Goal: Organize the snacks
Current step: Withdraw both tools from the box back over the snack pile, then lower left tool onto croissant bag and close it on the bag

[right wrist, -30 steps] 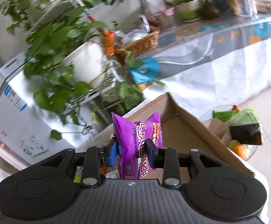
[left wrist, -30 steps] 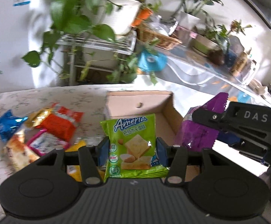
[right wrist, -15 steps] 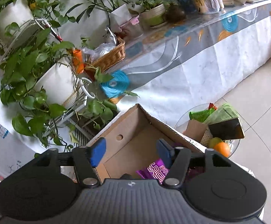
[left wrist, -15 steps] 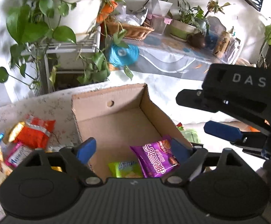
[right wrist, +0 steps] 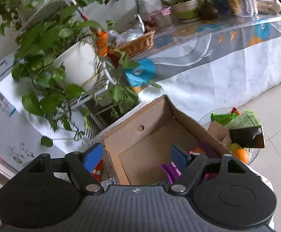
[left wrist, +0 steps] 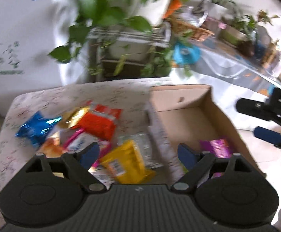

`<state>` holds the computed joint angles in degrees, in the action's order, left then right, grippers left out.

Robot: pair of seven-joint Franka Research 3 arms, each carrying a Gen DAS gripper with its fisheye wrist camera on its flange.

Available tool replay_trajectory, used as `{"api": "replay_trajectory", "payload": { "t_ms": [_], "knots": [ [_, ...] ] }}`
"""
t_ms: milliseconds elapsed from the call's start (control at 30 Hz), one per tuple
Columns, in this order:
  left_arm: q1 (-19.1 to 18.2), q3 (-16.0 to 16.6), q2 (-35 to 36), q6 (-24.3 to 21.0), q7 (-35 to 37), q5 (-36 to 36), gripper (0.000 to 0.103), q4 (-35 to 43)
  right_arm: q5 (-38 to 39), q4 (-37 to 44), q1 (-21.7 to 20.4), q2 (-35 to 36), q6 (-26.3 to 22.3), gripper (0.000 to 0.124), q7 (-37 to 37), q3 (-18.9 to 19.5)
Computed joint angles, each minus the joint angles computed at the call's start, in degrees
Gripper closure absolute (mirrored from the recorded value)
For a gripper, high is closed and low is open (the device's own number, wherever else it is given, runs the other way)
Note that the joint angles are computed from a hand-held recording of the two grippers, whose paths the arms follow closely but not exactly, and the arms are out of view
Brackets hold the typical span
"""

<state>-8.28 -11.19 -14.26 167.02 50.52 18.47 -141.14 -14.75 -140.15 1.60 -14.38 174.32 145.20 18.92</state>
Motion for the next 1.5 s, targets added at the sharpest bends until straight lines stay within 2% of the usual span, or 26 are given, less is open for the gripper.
{"api": "replay_trajectory", "payload": {
  "t_ms": [200, 333, 433, 533, 667, 800, 867, 1000, 1033, 1100, 1167, 1267, 1400, 1500],
  "knots": [
    [-0.4, 4.1, -3.0, -1.4, 4.8, -4.8, 0.015, -4.1, -5.0, 2.0, -0.8, 1.3, -2.4, 0.037, 1.8, 1.6],
    [2.8, 3.8, -4.7, -1.4, 4.5, -3.8, 0.016, -6.6, -8.3, 3.1, 0.5, 2.2, -3.7, 0.035, 3.2, 0.7],
    [3.9, 5.0, -5.2, -1.6, 4.9, -4.4, 0.016, -7.7, -11.1, 4.1, 1.6, 3.0, -4.4, 0.032, 4.7, 0.0],
    [4.6, 6.4, -5.3, -1.7, 5.7, -6.0, 0.016, -8.3, -13.0, 4.5, 3.2, 3.7, -3.5, 0.029, 4.8, -1.3],
    [5.4, 7.2, -4.5, -0.5, 6.7, -7.5, 0.016, -8.8, -11.2, 4.8, 6.2, 5.0, -1.0, 0.029, 1.3, -3.5],
    [4.5, 8.4, -1.8, 1.1, 7.7, -11.3, 0.016, -8.5, 2.4, 3.7, 14.6, 6.6, 4.5, 0.029, -12.6, -9.2],
    [3.8, 8.7, -0.1, 1.8, 7.5, -13.8, 0.016, -7.9, 10.8, 3.6, 20.2, 7.4, 6.2, 0.029, -21.3, -12.9],
    [1.4, 10.2, 3.1, 3.6, 9.7, -20.5, 0.016, -6.4, 22.7, 4.4, 27.6, 9.0, 6.9, 0.031, -35.1, -16.8],
    [1.0, 10.4, 3.7, 4.3, 10.3, -22.1, 0.016, -6.1, 24.0, 4.7, 28.1, 9.4, 6.7, 0.032, -37.3, -16.6],
    [1.7, 9.5, 5.1, 5.8, 9.8, -22.7, 0.016, -5.8, 22.8, 5.1, 26.8, 10.1, 6.0, 0.033, -39.0, -14.7],
    [3.4, 8.0, 6.2, 5.0, 7.6, -21.0, 0.016, -5.1, 17.9, 5.1, 23.7, 10.4, 4.8, 0.036, -37.2, -11.5],
    [2.3, 8.5, 7.5, 5.2, 9.7, -25.1, 0.014, -5.2, 13.0, 6.0, 21.4, 11.8, 2.6, 0.041, -35.5, -8.8],
    [7.2, 5.1, 6.9, 5.0, 2.6, -15.3, 0.013, -6.0, 4.1, 6.9, 20.4, 13.1, 0.6, 0.046, -29.6, -8.3],
    [7.5, 5.8, 5.7, 2.8, 2.1, -13.5, 0.019, -6.2, 1.2, 7.7, 21.2, 14.4, -0.5, 0.049, -27.4, -9.2]
  ]
}}
